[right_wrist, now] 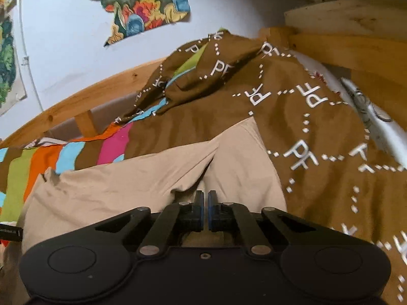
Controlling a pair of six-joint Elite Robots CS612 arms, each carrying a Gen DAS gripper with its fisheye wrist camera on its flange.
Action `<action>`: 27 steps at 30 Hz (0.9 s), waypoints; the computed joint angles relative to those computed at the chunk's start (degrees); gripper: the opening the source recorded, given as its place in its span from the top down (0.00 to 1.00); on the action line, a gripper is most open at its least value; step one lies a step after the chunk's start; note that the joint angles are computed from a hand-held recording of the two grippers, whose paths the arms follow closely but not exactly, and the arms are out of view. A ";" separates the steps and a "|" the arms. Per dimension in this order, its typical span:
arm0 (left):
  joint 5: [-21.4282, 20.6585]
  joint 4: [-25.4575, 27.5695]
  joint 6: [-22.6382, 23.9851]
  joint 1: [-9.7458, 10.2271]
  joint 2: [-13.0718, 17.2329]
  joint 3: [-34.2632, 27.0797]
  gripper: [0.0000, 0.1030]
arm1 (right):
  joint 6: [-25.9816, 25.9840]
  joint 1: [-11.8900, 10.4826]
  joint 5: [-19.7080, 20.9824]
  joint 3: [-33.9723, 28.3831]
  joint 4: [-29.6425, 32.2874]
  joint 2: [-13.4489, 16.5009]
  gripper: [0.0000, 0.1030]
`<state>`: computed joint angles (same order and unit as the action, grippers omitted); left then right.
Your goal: Fold large clothes
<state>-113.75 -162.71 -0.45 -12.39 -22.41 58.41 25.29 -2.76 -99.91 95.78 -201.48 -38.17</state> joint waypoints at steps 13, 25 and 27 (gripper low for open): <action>1.93 -7.84 5.11 -1.56 -2.00 4.02 0.74 | -2.40 1.06 -0.81 1.98 3.85 -1.62 0.91; -6.51 -14.41 4.05 -1.32 -2.22 5.51 0.39 | -20.31 4.83 -3.57 1.38 -2.99 -1.62 0.67; -1.44 -10.55 8.50 -2.62 -2.54 6.09 0.41 | -22.11 5.34 -2.88 0.20 -0.45 -1.07 0.67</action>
<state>-115.19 -173.26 8.05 -15.01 -24.95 64.50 3.18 2.58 -102.79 95.98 -201.93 -39.23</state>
